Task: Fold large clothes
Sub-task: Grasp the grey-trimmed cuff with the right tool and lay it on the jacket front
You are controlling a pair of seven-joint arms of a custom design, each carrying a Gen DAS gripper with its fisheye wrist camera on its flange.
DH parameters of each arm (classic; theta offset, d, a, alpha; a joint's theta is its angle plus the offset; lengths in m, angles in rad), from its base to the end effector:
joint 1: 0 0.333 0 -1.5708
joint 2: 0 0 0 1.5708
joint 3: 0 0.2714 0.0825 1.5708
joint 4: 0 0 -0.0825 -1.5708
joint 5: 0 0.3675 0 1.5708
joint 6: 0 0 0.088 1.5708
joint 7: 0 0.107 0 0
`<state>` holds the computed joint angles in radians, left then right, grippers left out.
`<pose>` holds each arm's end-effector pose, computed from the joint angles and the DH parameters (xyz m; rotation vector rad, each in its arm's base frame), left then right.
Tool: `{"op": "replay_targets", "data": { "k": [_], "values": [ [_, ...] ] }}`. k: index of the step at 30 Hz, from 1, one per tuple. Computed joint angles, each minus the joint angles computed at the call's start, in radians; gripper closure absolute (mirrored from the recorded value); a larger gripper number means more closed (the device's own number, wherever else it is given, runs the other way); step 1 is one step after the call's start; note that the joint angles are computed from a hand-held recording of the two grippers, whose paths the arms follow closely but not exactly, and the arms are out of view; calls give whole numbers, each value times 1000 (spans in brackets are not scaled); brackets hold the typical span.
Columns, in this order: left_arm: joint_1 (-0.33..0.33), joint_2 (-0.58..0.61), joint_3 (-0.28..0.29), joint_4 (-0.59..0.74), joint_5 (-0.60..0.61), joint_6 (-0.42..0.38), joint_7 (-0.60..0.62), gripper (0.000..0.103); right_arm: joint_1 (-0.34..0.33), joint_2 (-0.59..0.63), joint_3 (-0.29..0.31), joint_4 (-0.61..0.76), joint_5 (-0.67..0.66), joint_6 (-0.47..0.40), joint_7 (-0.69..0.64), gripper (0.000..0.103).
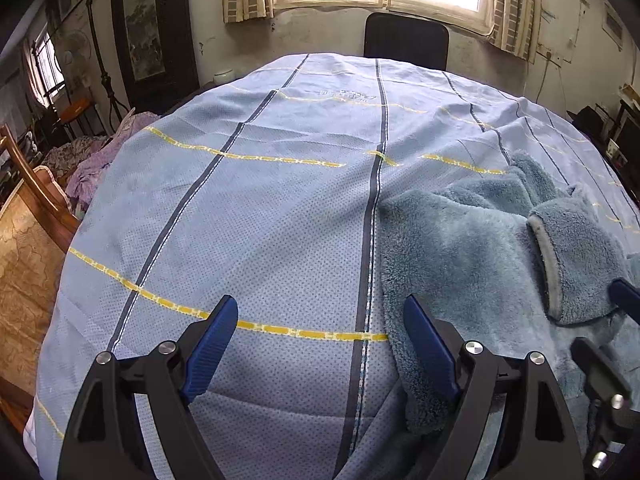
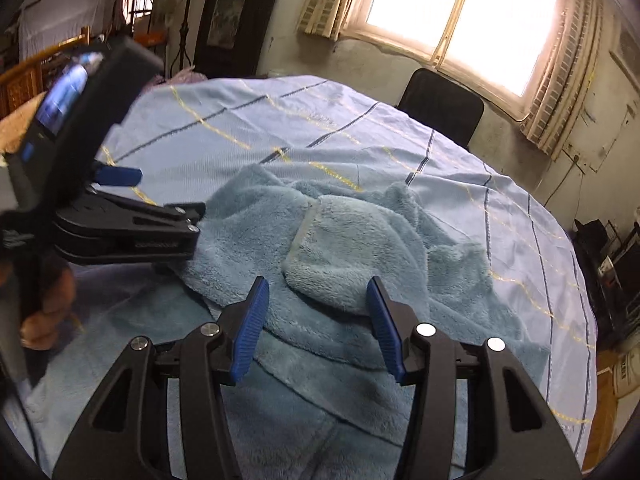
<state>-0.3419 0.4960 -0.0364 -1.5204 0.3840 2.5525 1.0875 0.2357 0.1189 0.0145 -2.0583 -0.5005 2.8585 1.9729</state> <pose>0.6490 -0.2589 0.4008 -1.7268 2.0033 -0.5458 0.5701 0.1725 0.4179 -2.0595 1.5496 -0.7511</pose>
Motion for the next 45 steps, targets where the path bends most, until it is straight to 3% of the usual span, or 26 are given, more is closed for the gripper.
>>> {"op": "replay_targets", "data": {
  "k": [7, 8, 9, 10, 13, 15, 16, 18, 22, 26, 28, 33, 35, 37, 41, 43, 45],
  "values": [
    [-13, 1, 4, -1, 30, 2, 1, 18, 18, 79, -20, 62, -45, -32, 49, 54],
    [-13, 3, 3, 2, 29, 0, 2, 18, 10, 78, -16, 58, -21, -23, 48, 61],
    [-12, 6, 3, 6, 28, -3, 6, 18, 7, 73, -15, 53, -6, -22, 51, 86],
    [-12, 6, 3, 6, 28, -1, 7, 17, -9, 62, -9, 40, 42, -12, 43, 98],
    [-3, -6, -6, -12, 15, 23, 20, 18, -82, -14, 40, -64, 287, 96, -84, 99],
    [7, -19, -19, -33, -5, 53, 44, 18, -109, -87, 59, -145, 494, 149, -202, 99],
    [9, -24, -23, -41, -13, 66, 55, 18, -109, -139, 55, -199, 661, 176, -301, 99],
    [14, -39, -34, -69, -31, 106, 86, 18, -63, -209, 2, -264, 858, 200, -411, 99],
    [-30, -36, -5, -76, 21, 122, 93, 18, 112, -327, -221, -363, 1241, 200, -654, 99],
    [-58, -14, 10, -56, 66, 96, 90, 17, 179, -336, -340, -388, 1516, 118, -824, 99],
    [-52, -10, 6, -50, 61, 92, 96, 16, 173, -306, -362, -378, 1622, 47, -873, 99],
    [-27, -9, -11, -47, 6, 90, 115, 12, 114, -280, -310, -371, 1637, 21, -883, 97],
    [-40, -36, 9, -82, 32, 131, 80, 13, 57, -317, -233, -418, 1483, 108, -757, 94],
    [-43, -74, 18, -132, 55, 192, 49, 13, 27, -364, -186, -468, 1427, 195, -719, 94],
    [12, -135, -57, -228, -38, 344, 156, 13, 189, -413, -322, -472, 1530, 267, -845, 94],
    [9, -131, -77, -232, -67, 344, 236, 13, 193, -386, -323, -449, 1492, 256, -828, 94],
    [-46, -104, -37, -198, -27, 294, 231, 13, 184, -329, -311, -408, 1464, 232, -804, 94]
  ]
}}
